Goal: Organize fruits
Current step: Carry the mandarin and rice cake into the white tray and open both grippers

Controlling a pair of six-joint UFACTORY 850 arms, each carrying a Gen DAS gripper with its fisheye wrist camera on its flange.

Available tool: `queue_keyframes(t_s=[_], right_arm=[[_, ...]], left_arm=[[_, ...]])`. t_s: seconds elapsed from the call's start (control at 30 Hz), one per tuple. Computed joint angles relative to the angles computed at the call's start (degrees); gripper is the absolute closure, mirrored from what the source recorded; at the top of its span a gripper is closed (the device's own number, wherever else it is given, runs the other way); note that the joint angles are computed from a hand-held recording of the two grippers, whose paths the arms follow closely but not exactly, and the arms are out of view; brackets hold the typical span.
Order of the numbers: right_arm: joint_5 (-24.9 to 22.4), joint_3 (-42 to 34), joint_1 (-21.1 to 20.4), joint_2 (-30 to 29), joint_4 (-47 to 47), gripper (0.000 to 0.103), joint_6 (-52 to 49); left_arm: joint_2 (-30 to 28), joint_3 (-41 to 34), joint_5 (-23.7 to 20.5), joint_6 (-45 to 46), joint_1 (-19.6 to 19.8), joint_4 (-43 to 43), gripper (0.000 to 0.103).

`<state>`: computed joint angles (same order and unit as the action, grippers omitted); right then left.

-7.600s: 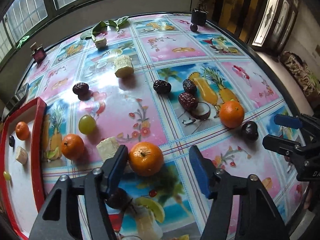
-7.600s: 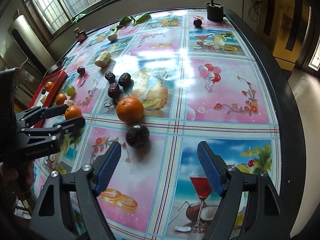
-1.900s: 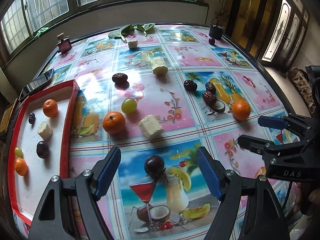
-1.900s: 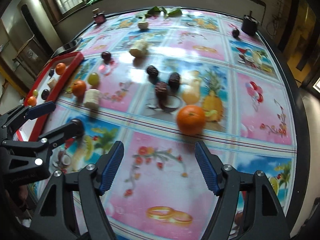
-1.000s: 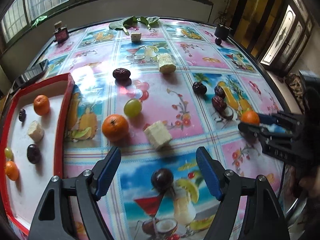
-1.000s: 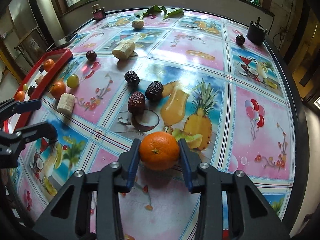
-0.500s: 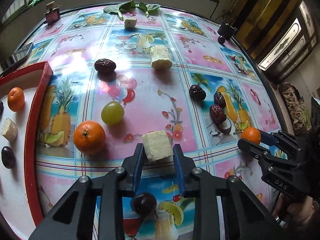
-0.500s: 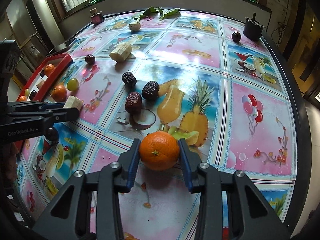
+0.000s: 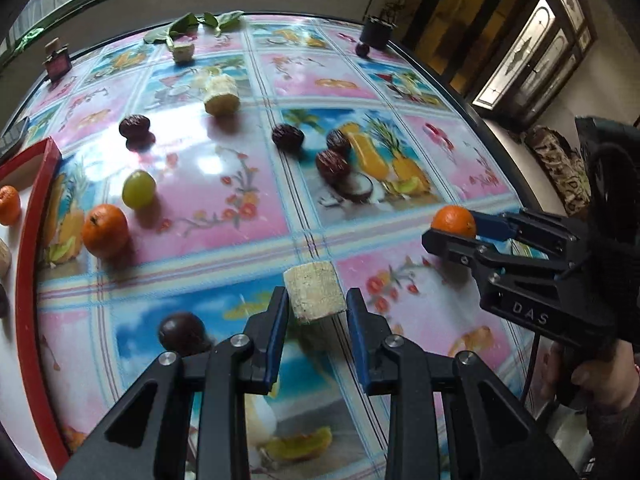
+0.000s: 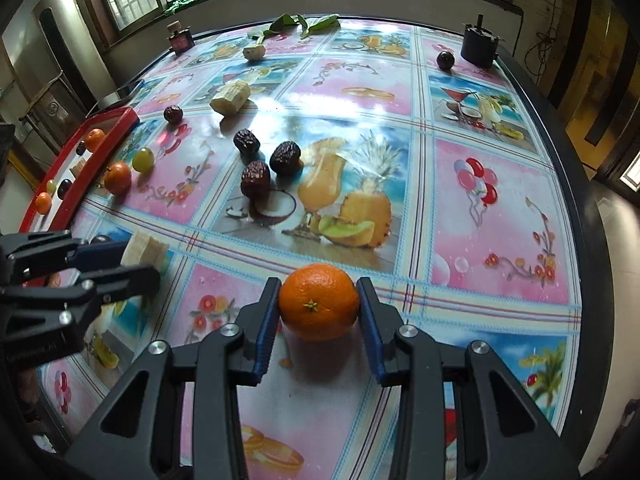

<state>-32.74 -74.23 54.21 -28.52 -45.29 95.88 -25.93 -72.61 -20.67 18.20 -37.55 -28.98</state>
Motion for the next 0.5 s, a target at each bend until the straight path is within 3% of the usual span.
queue_keyframes(t_s=[0.5], right_arm=[[-6.36, -4.61, 3.77, -1.56, 1.97, 0.063, -0.39]], left_arm=[[5.15, 5.39, 1.84, 7.35, 0.05, -6.36, 0.074]])
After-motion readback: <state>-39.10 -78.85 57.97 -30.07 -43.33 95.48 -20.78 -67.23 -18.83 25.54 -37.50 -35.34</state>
